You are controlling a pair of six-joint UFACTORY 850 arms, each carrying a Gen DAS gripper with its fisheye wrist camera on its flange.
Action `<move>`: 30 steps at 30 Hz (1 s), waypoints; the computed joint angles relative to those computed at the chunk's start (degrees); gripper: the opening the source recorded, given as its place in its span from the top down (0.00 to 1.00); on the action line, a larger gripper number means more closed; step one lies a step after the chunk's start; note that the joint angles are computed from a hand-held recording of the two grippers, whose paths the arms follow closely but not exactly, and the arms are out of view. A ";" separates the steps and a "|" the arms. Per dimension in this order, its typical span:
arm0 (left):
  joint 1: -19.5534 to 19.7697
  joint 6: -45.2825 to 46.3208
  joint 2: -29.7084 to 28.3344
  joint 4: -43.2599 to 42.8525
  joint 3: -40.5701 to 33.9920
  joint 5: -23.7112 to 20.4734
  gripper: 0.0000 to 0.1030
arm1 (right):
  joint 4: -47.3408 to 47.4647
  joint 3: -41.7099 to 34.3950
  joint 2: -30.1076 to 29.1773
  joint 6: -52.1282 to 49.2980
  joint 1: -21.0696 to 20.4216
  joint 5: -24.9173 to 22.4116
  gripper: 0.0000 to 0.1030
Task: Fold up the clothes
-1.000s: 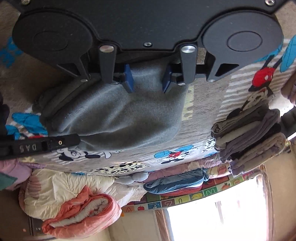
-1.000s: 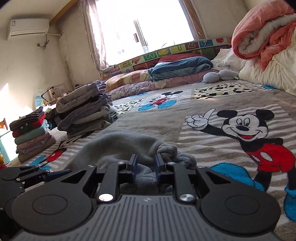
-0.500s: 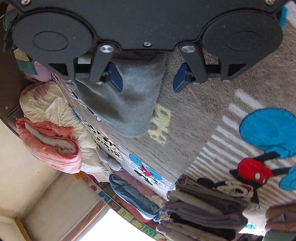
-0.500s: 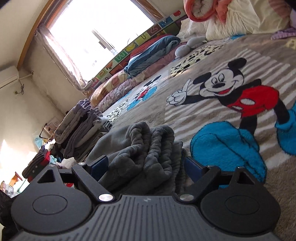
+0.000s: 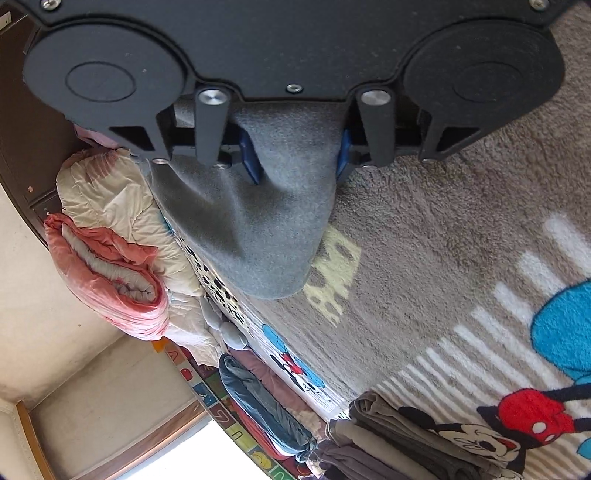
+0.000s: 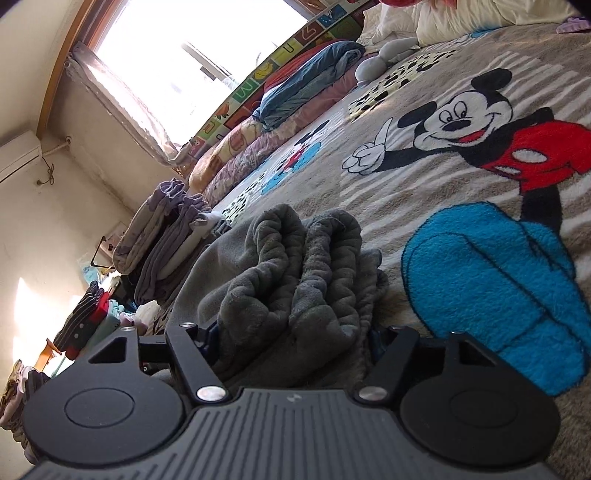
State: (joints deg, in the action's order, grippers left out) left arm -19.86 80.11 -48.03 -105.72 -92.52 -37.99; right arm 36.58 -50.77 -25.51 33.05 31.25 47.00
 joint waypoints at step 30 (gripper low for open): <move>-22.36 3.71 3.18 14.50 -8.24 -20.70 0.66 | 78.05 25.87 15.46 11.17 41.84 51.57 0.50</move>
